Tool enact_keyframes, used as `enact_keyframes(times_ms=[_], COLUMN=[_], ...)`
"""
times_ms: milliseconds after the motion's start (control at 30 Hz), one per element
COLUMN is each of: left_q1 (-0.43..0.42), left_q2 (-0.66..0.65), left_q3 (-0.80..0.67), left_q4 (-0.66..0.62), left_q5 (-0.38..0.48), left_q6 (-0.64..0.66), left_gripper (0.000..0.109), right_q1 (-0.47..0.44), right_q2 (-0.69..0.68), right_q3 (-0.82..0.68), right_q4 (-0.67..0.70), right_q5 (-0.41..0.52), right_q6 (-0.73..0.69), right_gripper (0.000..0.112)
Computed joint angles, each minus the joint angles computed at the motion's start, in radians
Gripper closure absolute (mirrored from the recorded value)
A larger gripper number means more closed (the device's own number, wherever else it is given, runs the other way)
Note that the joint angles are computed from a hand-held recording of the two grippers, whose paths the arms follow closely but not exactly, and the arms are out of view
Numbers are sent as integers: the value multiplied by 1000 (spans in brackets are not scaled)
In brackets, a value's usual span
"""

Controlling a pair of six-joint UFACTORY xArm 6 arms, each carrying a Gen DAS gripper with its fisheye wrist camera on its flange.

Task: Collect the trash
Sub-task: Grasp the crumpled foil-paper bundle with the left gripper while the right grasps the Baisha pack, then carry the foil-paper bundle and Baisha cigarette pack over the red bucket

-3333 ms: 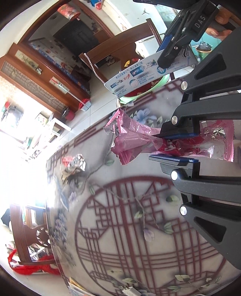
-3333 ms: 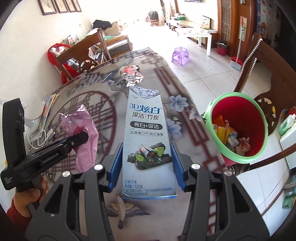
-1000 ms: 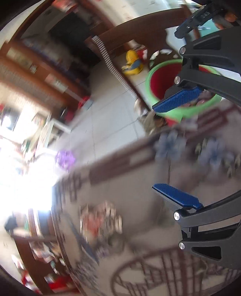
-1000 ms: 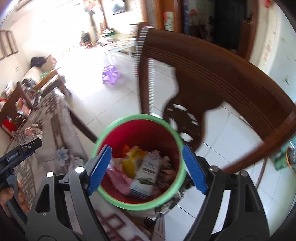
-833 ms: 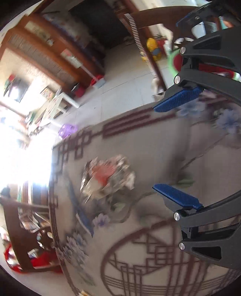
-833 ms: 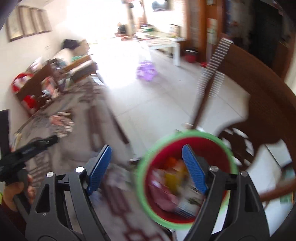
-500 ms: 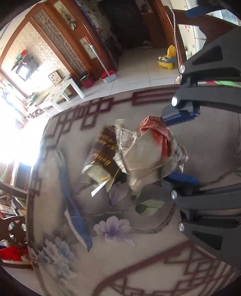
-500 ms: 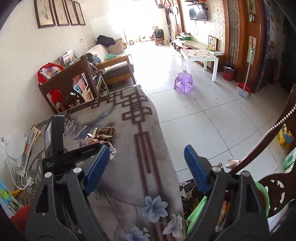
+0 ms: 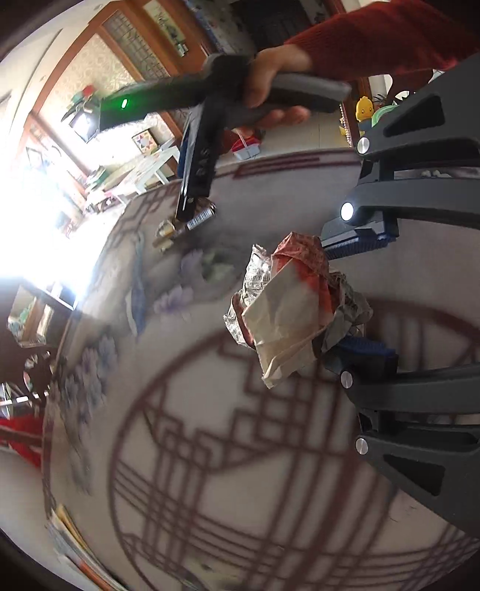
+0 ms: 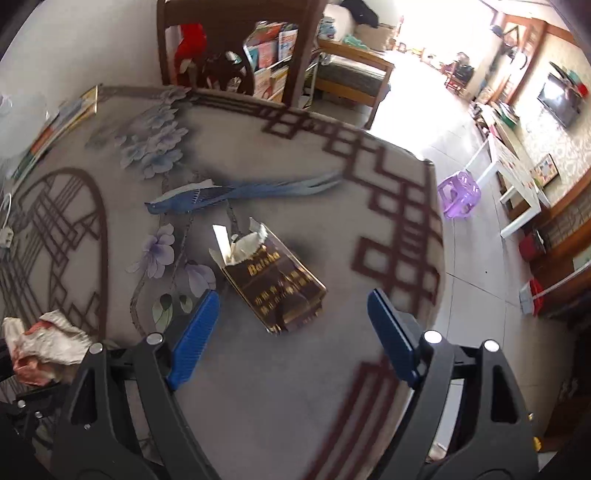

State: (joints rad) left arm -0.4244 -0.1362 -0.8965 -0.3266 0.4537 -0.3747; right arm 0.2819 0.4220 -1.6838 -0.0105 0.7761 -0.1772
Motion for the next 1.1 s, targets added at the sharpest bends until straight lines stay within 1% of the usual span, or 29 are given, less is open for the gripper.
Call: enact_keyframes(times_ms=[33,167,200,233,267,300,333,400,533,600,700,800,867,900,967,1100], left_q1=[3,17,19,20,21,21,23,23,17,13,0,-25,-47,-60,-81,-134], left_q2=[-13,-35,-35,-36,-40,-43,-49,-50,-80,-105,-150,-215,-259,-282,-323,-385], left_q3=[17,49,49,49,53,53,59,53,60,68,77,92,100,104,114,112], left_q4=[-1,-5,-7,-8,-7,-3,-4,16,64,97,149,207,260,278,288,325], left_q5=[5,15,19,22,22,23,21,20,31,40,66,91,110,123,142,180], left_q6=[-6,-6,-2,2,6,7,14,8,-16,-32,-57,-90,-117,-127,-128,-140], left_gripper=[73,73,73,72,72,72,72,72,73,72,72,72,72,72,72,72], right_q1=[6,22,21,19,17,14,11,11,30,48,87,126,150,158,177,212], right_q2=[47,162,188,205,209,201,190,113,-136,-269,-462,-632,-740,-771,-866,-1011], right_q3=[-63,-215,-256,-285,-293,-287,-271,-164,151,298,490,635,710,733,785,853], right_q4=[-8,-60,-54,-37,-29,-11,7,36,101,93,62,-23,-86,-103,-134,-213], right_q5=[47,155,194,224,233,236,227,158,-24,-91,-154,-171,-156,-152,-120,-55], right_q6=[-13,-32,-33,-36,-30,-22,-17,-2,16,54,140,287,392,429,524,690], right_gripper=[32,32,37,52,58,60,66,68,68,68,68,68,68,68,68,68])
